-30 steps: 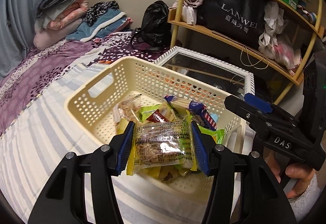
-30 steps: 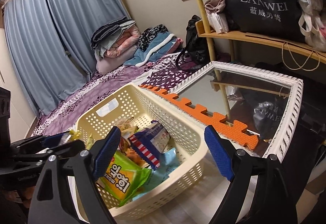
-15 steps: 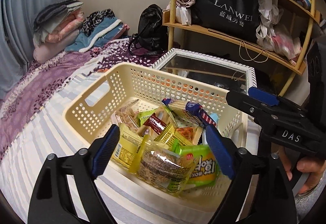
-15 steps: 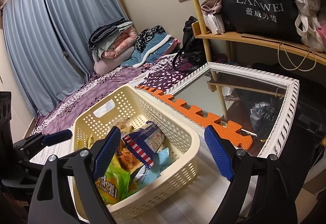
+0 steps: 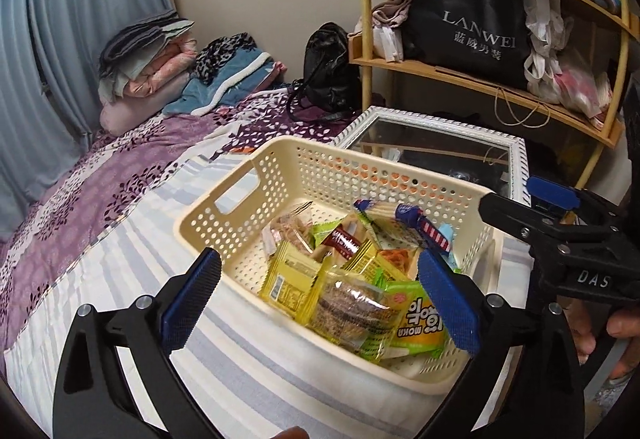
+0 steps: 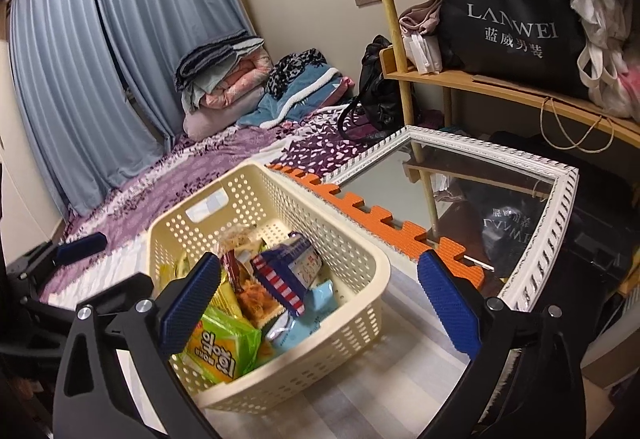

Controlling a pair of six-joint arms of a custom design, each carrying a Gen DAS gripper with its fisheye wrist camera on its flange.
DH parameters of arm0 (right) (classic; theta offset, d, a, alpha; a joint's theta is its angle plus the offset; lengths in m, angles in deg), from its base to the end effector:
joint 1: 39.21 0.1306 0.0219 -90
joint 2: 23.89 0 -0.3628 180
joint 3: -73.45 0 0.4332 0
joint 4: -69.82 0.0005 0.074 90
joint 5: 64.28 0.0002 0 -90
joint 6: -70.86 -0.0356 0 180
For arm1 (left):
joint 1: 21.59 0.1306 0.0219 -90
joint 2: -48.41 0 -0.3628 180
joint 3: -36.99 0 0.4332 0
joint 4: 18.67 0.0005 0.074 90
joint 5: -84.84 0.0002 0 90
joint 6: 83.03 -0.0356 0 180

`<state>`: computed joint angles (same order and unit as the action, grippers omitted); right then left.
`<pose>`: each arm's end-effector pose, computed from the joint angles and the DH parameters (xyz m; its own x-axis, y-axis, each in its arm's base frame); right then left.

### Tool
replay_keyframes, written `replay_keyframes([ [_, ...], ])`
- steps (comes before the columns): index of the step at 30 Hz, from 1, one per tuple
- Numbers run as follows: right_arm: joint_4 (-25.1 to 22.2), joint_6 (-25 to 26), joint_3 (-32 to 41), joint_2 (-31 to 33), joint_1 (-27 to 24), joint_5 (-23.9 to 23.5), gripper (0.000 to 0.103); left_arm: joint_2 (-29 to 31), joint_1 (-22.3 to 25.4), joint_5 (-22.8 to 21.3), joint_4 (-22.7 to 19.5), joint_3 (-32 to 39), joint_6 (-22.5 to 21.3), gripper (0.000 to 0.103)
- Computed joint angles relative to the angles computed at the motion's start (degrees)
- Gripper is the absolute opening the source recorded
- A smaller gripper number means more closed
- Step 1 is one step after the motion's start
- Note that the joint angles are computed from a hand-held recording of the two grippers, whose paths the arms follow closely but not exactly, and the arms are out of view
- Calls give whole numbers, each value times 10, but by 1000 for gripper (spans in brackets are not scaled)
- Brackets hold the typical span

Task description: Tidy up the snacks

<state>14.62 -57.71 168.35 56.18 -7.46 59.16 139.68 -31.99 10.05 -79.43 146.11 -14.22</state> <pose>0.3992 0.2234 0.5315 -0.4818 0.3137 -0.8182 0.2792 0.9400 0.1959 0.5112 -0.1038 0.5522 -0.4931 0.4451 -0.7475 0.5807 0.8082 0.0982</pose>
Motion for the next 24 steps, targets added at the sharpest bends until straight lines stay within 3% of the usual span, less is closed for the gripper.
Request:
replay_keyframes([
  [10,-39,50,19,16,36,36,98,-28,-3,-84,42,-35,-14,100],
  [24,-43,71,29,28,60,29,98,-36,10,-83,44,-40,-19,100],
])
